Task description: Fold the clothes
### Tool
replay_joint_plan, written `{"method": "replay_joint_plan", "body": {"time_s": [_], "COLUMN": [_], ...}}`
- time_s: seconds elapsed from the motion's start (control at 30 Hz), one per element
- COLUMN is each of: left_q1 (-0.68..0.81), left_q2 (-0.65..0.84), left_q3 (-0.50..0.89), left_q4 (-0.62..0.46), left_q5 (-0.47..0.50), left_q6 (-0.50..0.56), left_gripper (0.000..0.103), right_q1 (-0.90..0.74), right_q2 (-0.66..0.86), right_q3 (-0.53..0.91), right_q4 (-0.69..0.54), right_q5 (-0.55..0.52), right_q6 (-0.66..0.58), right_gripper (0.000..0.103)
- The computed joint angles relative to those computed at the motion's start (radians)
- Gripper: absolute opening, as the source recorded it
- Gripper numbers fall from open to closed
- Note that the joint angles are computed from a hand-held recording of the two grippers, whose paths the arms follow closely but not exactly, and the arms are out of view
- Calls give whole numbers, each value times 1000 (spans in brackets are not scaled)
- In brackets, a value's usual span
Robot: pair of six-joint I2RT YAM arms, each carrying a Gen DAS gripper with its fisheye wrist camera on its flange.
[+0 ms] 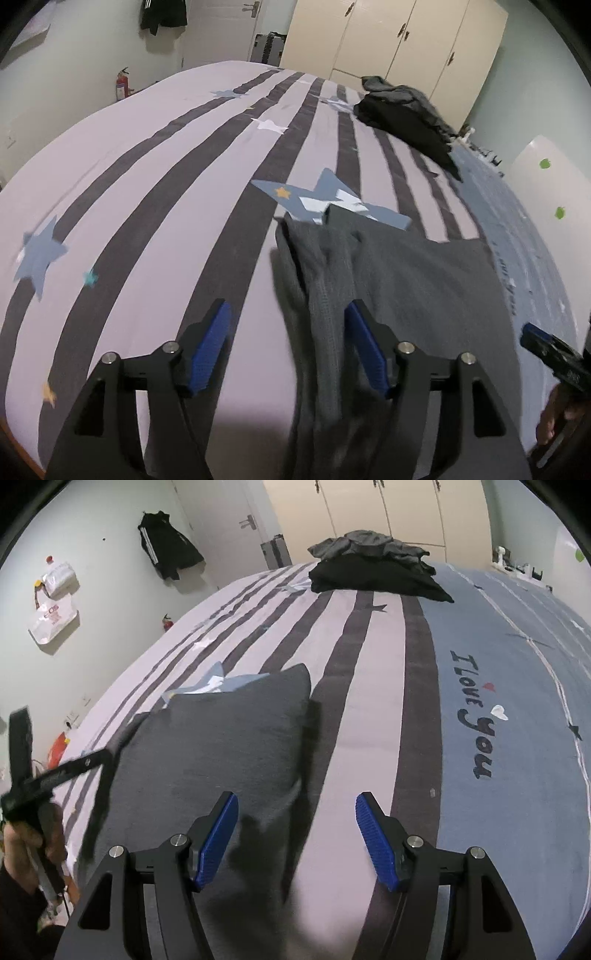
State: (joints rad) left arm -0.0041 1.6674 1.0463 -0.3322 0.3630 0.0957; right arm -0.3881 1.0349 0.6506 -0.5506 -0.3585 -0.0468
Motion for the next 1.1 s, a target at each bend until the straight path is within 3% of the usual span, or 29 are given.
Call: {"method": "replay_joint_plan", "body": {"time_s": [0.1,0.27,0.3,0.4,0.43,0.47,0.5,0.53,0.9,0.97,1.07,1.1], "left_q1": [-6,-35,-39,-55,-61,-68,-78,-86,-99,-113,-163,-187], "left_q2": [78,159,164,173,160,145,124,108,24,43,171,246], "left_q3": [64,120,120,120,106,90,68,53,78,124,269,344], "left_q4": [0,15,23,46,66,88,118,137,151,125,42,-24], "left_q5": [12,19,18,8,7,7,-9,-23,90,103,36,-35], "left_q6": [-11,32,39,63,75,87,100,108,118,110,106,128], "left_gripper": [70,70,66,20,12,10,9,9,8,8,8,9], "right_q1": [-58,47,62,109,108,101,95,90,-21,-59,-125,-148], "right_q2": [54,237,277,379,414,450,474,497,392,370,384,404], "right_q3": [24,130,156,224,244,258,267,277,149,130,133,145], "right_q4": [36,173,189,209,215,227,229,231,341,348,351,352], "right_q5": [-57,2,16,89,74,50,34,18,-92,-118,-127,-139], "right_q6": [-51,26,33,56,65,72,71,69,78,85,123,139], "right_gripper": [63,63,63,62,61,43,29,7,5,1,0,0]}}
